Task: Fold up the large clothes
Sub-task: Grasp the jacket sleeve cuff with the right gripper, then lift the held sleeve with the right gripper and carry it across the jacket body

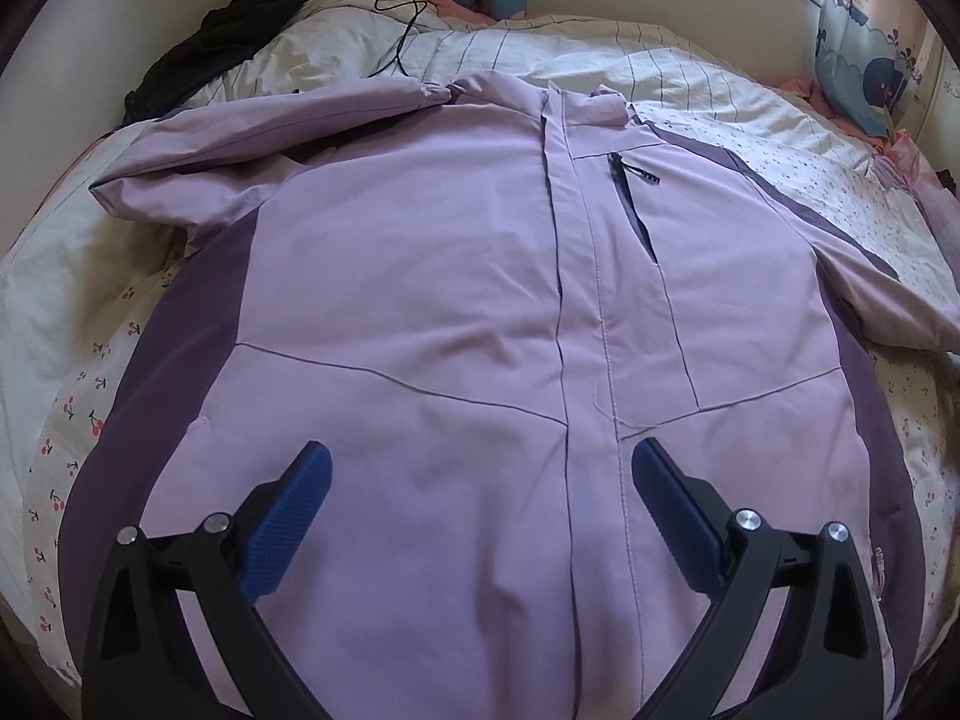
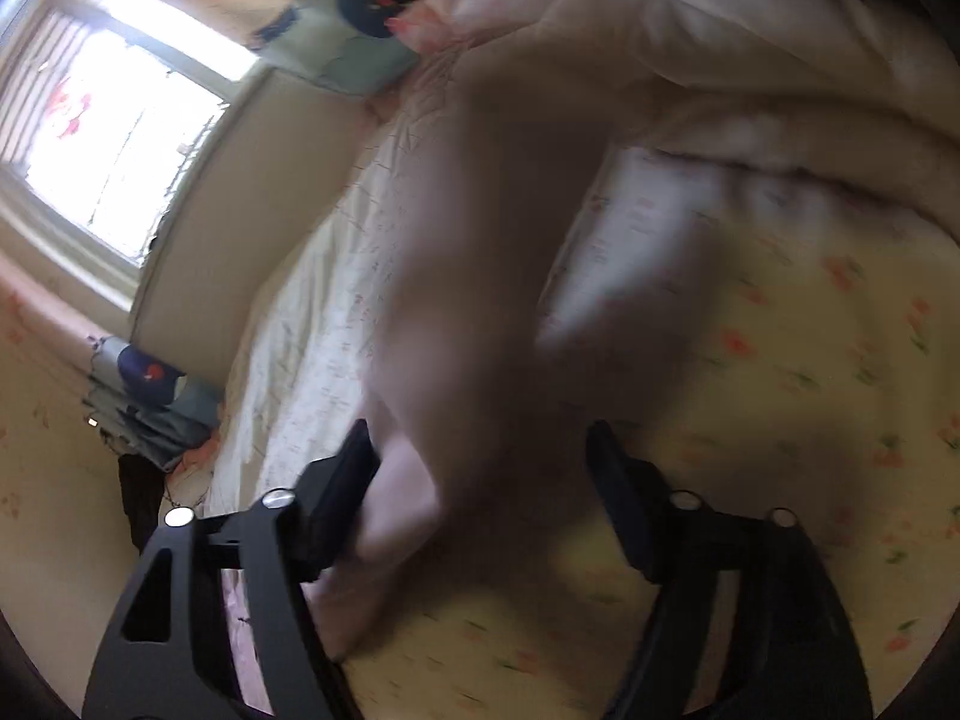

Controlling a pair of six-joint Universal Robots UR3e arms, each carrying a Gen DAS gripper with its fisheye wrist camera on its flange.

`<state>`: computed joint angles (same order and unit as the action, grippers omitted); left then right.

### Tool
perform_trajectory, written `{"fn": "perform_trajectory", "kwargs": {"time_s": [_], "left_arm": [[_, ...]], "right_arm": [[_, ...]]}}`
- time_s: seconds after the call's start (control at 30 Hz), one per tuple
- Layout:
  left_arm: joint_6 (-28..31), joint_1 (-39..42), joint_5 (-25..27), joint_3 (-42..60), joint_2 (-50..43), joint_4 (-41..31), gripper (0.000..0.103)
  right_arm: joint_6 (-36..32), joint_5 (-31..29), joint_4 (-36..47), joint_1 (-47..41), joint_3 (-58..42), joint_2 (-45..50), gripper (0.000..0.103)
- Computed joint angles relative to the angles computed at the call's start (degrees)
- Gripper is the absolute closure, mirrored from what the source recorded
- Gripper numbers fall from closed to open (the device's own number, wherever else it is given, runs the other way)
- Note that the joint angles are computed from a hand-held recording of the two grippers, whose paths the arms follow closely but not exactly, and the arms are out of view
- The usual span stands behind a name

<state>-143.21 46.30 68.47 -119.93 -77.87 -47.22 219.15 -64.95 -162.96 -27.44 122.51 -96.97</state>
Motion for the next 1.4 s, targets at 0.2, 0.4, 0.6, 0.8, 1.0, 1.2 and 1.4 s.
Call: {"fn": "perform_trajectory", "kwargs": {"time_s": [0.2, 0.4, 0.6, 0.8, 1.0, 1.2, 1.4], "left_arm": [[-0.65, -0.60, 0.78, -0.11, -0.46, 1.71, 0.007], [-1.64, -2.15, 1.95, -0.29, -1.55, 3.34, 0.007], [-1.55, -2.76, 2.21, -0.75, -1.57, 4.05, 0.007], [-1.11, -2.36, 2.17, -1.54, -0.39, 5.02, 0.007], [-0.14, -0.52, 0.91, -2.36, 1.54, 4.41, 0.007], [0.87, 1.13, -0.06, -2.73, 2.89, 3.76, 0.007], [2.72, 4.09, -2.36, -3.05, 5.58, 1.41, 0.007]], "right_arm": [[3.54, 18.78, -15.27, -12.32, 11.05, 3.72, 0.025], [17.95, 19.83, -36.75, -15.74, 14.40, 12.81, 0.025], [19.57, 22.07, -44.89, -19.54, 19.80, 13.65, 0.036], [9.90, 19.73, -34.73, -15.89, 13.41, 12.15, 0.087], [7.23, 13.03, -28.16, -9.73, 5.88, 6.54, 0.088], [7.97, 6.02, -20.53, 3.06, -14.88, 12.04, 0.088], [4.84, -1.72, -7.01, 18.54, -46.82, 26.20, 0.088]]}}
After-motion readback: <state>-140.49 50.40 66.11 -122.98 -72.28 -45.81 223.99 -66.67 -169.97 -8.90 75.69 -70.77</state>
